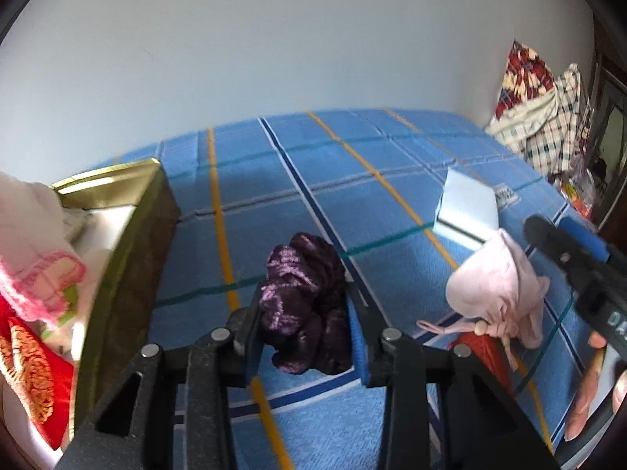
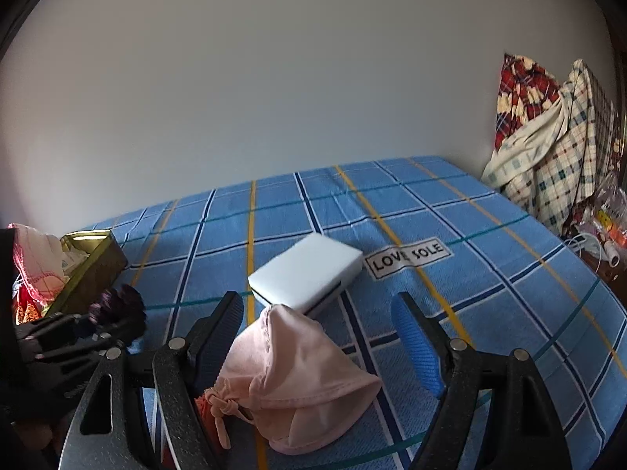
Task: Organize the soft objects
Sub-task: 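Grasp the dark purple scrunchie on the bed with the left gripper, then grasp the light pink drawstring bag with the right gripper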
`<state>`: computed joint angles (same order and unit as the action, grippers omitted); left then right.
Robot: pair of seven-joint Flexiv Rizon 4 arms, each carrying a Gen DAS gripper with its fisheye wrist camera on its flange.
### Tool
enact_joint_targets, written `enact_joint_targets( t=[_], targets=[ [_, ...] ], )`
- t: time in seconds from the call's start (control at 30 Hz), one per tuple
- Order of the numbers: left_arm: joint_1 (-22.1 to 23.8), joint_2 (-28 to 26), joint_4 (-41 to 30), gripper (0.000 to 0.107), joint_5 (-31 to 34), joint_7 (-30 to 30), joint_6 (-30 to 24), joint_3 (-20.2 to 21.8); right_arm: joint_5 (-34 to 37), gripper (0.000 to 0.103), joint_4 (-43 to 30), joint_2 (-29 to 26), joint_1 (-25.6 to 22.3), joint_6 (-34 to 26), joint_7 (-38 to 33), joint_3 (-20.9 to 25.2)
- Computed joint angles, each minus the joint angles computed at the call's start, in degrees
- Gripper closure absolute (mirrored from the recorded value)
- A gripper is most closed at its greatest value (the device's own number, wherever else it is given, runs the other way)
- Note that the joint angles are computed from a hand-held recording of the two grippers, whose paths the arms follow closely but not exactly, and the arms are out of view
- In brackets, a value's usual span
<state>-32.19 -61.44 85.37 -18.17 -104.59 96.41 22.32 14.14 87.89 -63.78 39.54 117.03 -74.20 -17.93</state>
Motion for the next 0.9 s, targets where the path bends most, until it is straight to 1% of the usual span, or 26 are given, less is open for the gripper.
enact_joint_targets(
  t=[0.1,0.2,0.33,0.5,0.6,0.67,0.8,0.87,0.9],
  targets=[
    [-3.61,-1.18,0.65,0.071,-1.72,-2.07,2.29,4.87,-0.53,0.023,-0.11,0.06,-0.2,-0.83,0.16,0.23],
    [-6.04,-2.18,1.41,0.071,-4.6,-2.76,3.82,8.05,-1.33,0.023,-0.04,0.16,-0.3,-1.38,0.29,0.42],
    [-10.67,-4.1,3.49,0.071,-10.51,-3.63,6.67,13.29,-2.4,0.023,0.09,0.32,-0.24,-2.34,0.68,0.3],
    [-16.31,-7.0,5.71,0.071,-18.47,-3.27,9.17,18.73,-4.8,0.023,0.39,0.8,-0.99,-3.43,1.31,1.24],
    [-18.17,-7.68,7.66,0.071,-22.04,-2.87,12.83,19.41,-6.83,0.023,0.52,1.16,-1.81,-4.38,1.49,2.32],
    [-19.04,-8.11,8.58,0.071,-24.47,-2.4,14.57,19.64,-9.43,0.023,0.37,1.54,-3.25,-5.99,1.53,4.09],
    [-17.68,-6.58,10.04,0.071,-25.96,-0.77,17.28,16.51,-12.34,0.023,0.1,1.61,-3.71,-8.49,2.45,4.36],
    [-16.7,-5.74,10.52,0.071,-26.26,0.19,18.37,14.76,-13.67,0.027,0.02,1.63,-4.01,-9.36,2.96,4.56],
    [-16.68,-5.63,10.69,0.071,-26.91,0.73,18.82,14.31,-14.31,0.033,-0.04,1.65,-4.31,-9.68,3.25,4.87]
  ],
)
